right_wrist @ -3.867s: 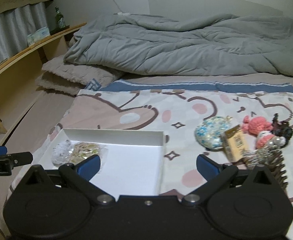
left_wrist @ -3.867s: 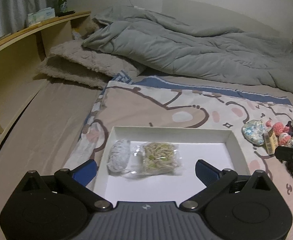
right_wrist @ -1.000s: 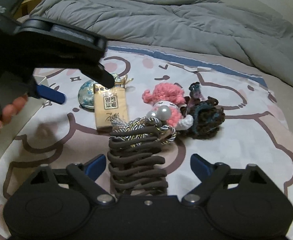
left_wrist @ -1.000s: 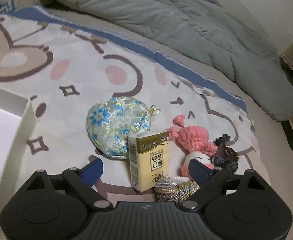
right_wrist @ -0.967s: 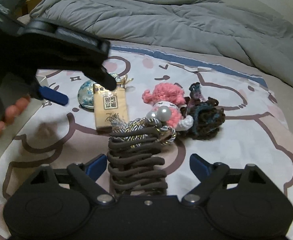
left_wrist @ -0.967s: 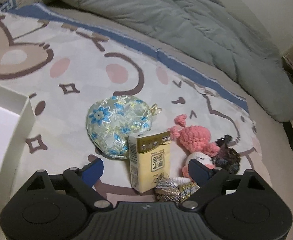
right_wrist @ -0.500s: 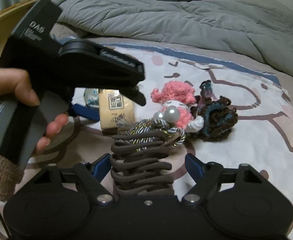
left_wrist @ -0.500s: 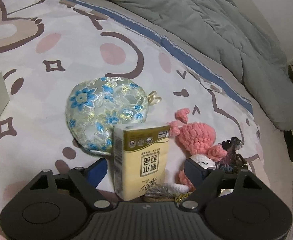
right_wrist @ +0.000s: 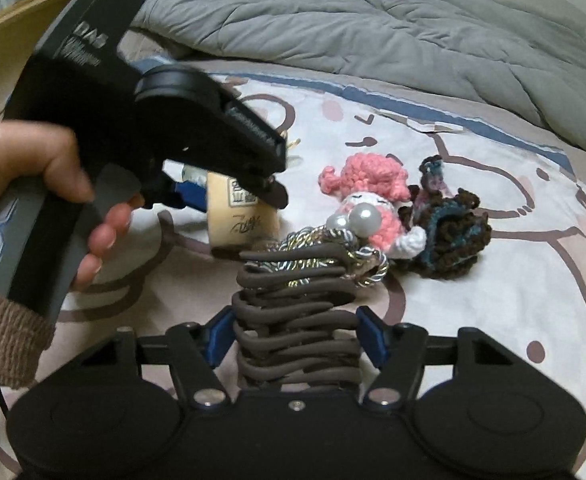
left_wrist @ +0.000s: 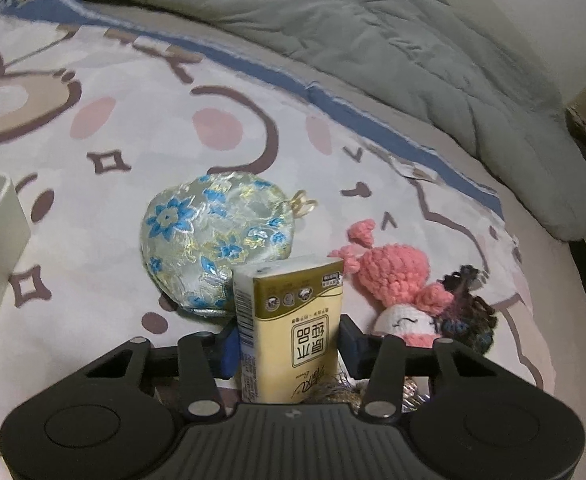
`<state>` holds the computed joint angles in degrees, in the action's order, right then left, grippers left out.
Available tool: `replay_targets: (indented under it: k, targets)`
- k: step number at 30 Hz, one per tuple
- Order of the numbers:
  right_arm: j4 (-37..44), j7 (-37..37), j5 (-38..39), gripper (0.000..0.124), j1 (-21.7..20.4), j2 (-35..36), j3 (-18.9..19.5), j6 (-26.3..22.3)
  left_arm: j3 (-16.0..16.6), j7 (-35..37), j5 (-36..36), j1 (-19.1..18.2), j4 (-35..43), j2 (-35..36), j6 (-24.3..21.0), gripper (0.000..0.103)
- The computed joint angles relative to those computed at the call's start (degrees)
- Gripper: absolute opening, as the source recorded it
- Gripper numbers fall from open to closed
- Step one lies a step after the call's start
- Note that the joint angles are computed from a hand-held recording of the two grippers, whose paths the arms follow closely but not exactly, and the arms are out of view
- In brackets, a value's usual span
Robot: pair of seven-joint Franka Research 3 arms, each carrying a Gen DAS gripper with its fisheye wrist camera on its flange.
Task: Organize objects
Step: 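Grasp the yellow tissue pack with the left gripper while the right gripper grasps the brown coiled hair tie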
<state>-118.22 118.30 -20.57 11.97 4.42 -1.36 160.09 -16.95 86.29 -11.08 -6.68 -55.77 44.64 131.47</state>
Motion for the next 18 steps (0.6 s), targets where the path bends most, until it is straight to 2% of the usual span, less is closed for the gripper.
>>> replay_targets:
  k: [4,9,18]
  targets:
    - [-1.19,3.75,-2.11,0.065,-0.21,-1.66,-0.35,1.14,-1.05,4.07,-0.90,1.55,-3.65,-2.99,2.18,0.049]
    - [-2.31,13.42,-8.78,0.065,-1.46,-4.23,0.32,2.17,-1.67,9.05,-2.54,3.70,-8.37,-7.36,3.87,0.049]
    - [-0.56,24.11,-16.50,0.065,-2.91,-5.70,2.86,0.45,-1.99,19.14,-7.11,7.60,-15.95,-15.09,5.49,0.049]
